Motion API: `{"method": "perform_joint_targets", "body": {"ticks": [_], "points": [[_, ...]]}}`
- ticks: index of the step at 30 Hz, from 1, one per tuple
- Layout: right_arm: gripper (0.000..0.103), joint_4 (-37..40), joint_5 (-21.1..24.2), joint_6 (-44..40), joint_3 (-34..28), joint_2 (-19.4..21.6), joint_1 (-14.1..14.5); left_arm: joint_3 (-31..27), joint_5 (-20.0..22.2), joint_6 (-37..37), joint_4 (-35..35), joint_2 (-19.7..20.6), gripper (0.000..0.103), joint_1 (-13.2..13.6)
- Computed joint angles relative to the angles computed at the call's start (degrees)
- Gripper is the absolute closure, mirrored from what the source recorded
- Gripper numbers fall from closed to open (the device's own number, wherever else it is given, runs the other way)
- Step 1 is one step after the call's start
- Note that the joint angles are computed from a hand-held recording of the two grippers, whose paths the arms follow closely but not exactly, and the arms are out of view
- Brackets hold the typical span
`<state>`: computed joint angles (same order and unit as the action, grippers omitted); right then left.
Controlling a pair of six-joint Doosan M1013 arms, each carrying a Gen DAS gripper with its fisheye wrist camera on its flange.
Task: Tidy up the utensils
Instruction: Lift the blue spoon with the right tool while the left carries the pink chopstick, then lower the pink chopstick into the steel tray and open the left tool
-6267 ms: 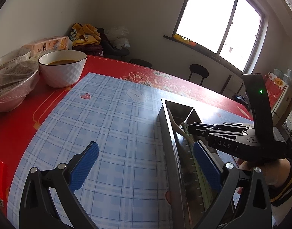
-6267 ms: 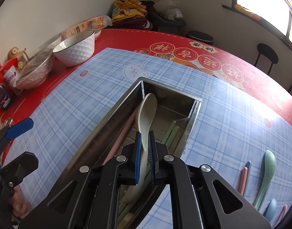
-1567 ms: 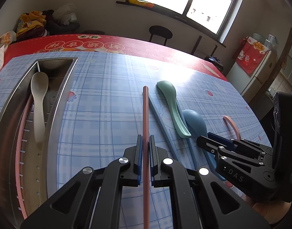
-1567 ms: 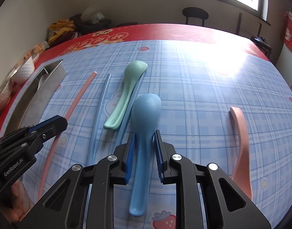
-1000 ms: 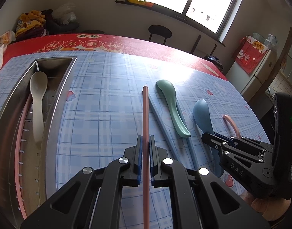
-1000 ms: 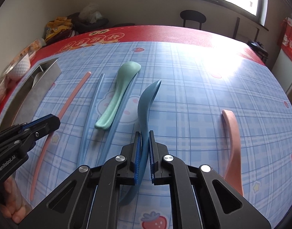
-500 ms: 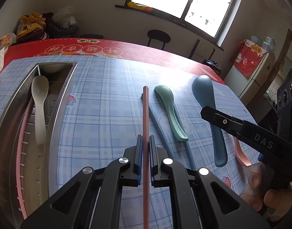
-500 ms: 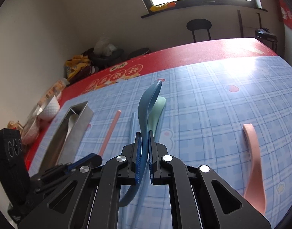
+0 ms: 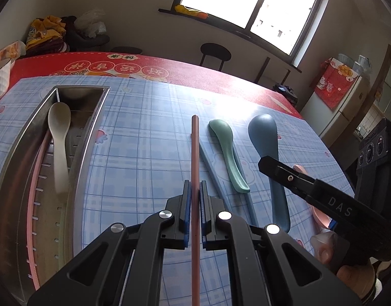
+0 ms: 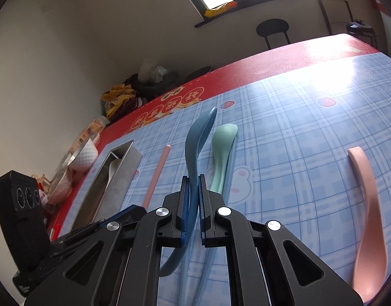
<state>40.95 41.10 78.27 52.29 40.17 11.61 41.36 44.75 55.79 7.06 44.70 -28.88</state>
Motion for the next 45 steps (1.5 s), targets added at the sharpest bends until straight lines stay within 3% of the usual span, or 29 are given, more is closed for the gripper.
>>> {"method": "perform_joint_targets", "body": {"ticks": [5,8,11,17,21,26,32,36,42,44,45], "points": [[0.096,3.0,-1.1,-3.1,1.6,-0.9,-0.1,3.9,-4.3,1.7,-2.7,-3.5,0.097,0.4],[0.096,3.8,-0.6,-3.1,1.6,-0.8,-0.3,5.0,-4.3,2.6,-4.1,-5.1,0.097,1.2],[0.096,4.3,-0.6,-3.3,1.7,-0.8,-0.3,5.3,-2.5,0.9,-4.9,-5.9,0.097,2.7],[0.096,5.3,-0.5,-3.8,1.9,-0.9,-0.5,2.6,6.9,-4.1,0.7,-4.6,0.097,4.4],[0.096,5.8,-0.4,-4.1,2.3,-1.0,-0.6,-0.1,11.5,-2.2,-2.3,-2.6,0.097,5.4],[0.096,5.9,-0.1,-3.7,2.2,-0.8,-0.7,-2.2,13.6,-0.5,-8.7,-0.9,0.097,6.2],[0.096,5.8,0.0,-3.5,2.1,-0.8,-0.7,-4.3,15.1,-1.8,-9.5,0.6,0.097,6.6],[0.096,6.0,0.1,-3.5,2.2,-0.8,-0.8,-7.8,19.1,-1.2,-8.8,2.3,0.097,6.4],[0.096,6.6,0.0,-3.9,2.5,-0.9,-0.8,-7.2,20.8,-2.7,-8.2,2.0,0.097,6.8],[0.096,6.7,0.1,-4.2,2.6,-1.0,-0.8,-6.0,19.7,-2.3,-8.3,1.2,0.093,6.9],[0.096,6.6,0.3,-4.2,2.5,-0.9,-0.9,-5.4,19.0,-2.1,-7.7,0.7,0.086,6.7]]}}
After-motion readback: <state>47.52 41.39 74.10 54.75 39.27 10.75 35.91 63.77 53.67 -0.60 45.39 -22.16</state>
